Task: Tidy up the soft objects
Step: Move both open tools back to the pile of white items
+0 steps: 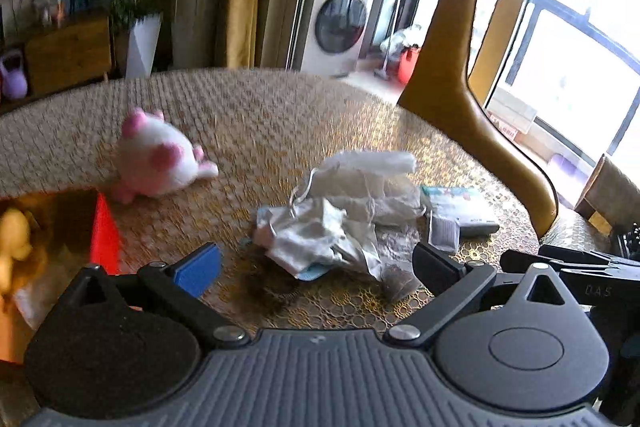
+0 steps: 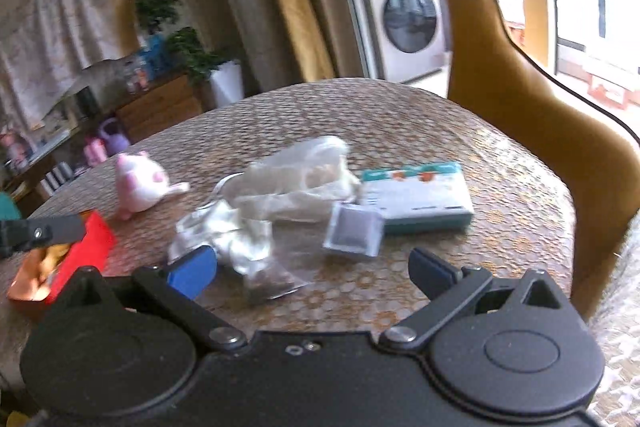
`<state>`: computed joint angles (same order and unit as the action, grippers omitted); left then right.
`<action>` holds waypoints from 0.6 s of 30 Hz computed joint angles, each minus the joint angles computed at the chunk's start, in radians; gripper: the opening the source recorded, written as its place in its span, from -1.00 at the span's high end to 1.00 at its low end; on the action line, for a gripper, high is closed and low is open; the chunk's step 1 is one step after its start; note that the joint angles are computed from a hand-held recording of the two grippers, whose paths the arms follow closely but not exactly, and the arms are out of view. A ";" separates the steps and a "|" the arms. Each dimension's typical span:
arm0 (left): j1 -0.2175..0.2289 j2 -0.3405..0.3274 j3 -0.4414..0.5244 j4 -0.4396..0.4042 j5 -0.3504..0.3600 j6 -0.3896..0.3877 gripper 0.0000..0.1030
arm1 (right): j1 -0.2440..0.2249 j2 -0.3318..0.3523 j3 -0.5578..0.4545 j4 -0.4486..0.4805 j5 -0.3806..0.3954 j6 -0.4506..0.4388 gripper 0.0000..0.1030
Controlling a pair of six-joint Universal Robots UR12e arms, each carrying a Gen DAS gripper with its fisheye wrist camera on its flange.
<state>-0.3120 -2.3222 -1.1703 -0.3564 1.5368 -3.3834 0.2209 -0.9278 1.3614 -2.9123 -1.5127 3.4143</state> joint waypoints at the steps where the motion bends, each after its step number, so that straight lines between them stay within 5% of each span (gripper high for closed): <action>1: -0.001 -0.010 0.014 -0.013 0.001 -0.012 -0.99 | -0.002 0.004 -0.004 0.005 -0.005 0.005 -0.99; 18: -0.038 -0.176 0.238 -0.110 0.123 0.021 -0.99 | -0.013 0.099 -0.146 0.140 -0.018 0.035 -0.88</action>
